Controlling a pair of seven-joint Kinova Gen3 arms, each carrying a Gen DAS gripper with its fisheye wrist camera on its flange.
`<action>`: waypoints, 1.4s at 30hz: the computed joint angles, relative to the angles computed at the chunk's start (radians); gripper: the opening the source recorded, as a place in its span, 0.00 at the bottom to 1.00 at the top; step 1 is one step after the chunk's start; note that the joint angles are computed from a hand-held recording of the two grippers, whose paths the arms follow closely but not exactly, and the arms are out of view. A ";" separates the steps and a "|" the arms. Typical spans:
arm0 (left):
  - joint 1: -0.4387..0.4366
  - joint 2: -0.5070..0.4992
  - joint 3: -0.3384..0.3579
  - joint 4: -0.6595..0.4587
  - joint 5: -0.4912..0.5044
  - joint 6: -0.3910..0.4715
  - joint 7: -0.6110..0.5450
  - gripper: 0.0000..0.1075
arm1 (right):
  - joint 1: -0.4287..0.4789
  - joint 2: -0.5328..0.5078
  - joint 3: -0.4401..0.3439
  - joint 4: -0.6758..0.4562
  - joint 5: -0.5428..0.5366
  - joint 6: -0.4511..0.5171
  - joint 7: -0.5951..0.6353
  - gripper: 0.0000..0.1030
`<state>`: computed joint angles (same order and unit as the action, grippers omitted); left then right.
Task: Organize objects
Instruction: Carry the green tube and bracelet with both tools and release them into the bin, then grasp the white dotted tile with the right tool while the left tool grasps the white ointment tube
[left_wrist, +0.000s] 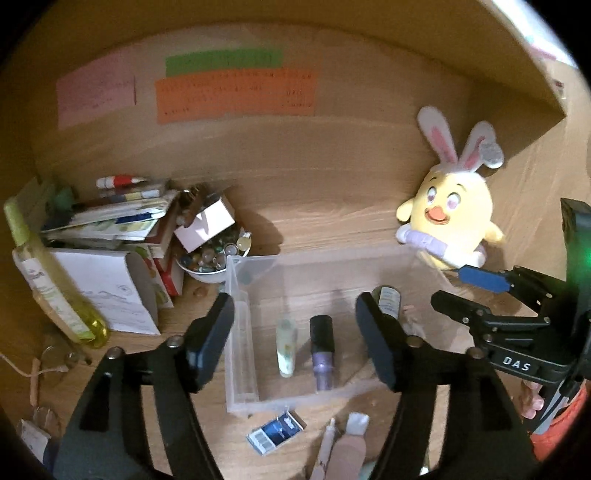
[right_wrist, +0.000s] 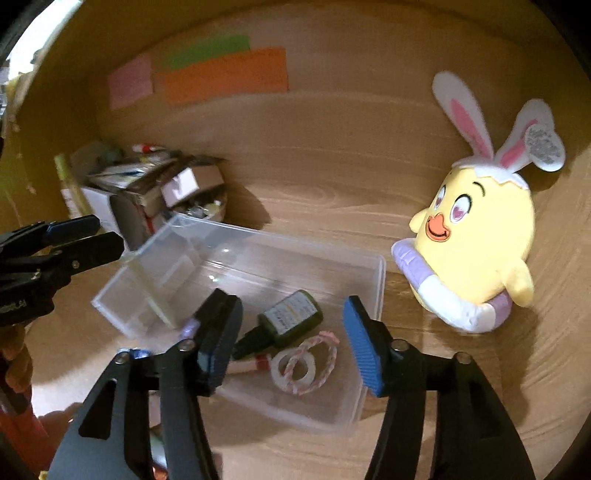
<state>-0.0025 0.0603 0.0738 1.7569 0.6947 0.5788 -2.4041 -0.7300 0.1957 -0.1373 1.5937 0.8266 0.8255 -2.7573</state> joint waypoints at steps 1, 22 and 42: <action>-0.007 -0.014 -0.002 0.013 0.018 0.005 -0.021 0.70 | -0.012 -0.013 -0.002 0.016 0.018 0.002 -0.019 0.57; 0.028 -0.199 -0.145 0.336 0.104 0.070 -0.228 0.78 | -0.072 -0.150 -0.187 0.330 0.058 -0.020 -0.360 0.68; 0.087 -0.271 -0.147 0.460 0.058 0.221 -0.252 0.34 | -0.140 -0.089 -0.168 0.376 0.056 -0.100 -0.382 0.31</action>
<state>0.0846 -0.2111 -0.0730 2.2172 0.7529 0.7994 -2.6557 -0.8703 0.1069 -0.3050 1.9698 0.8826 0.7257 -3.1394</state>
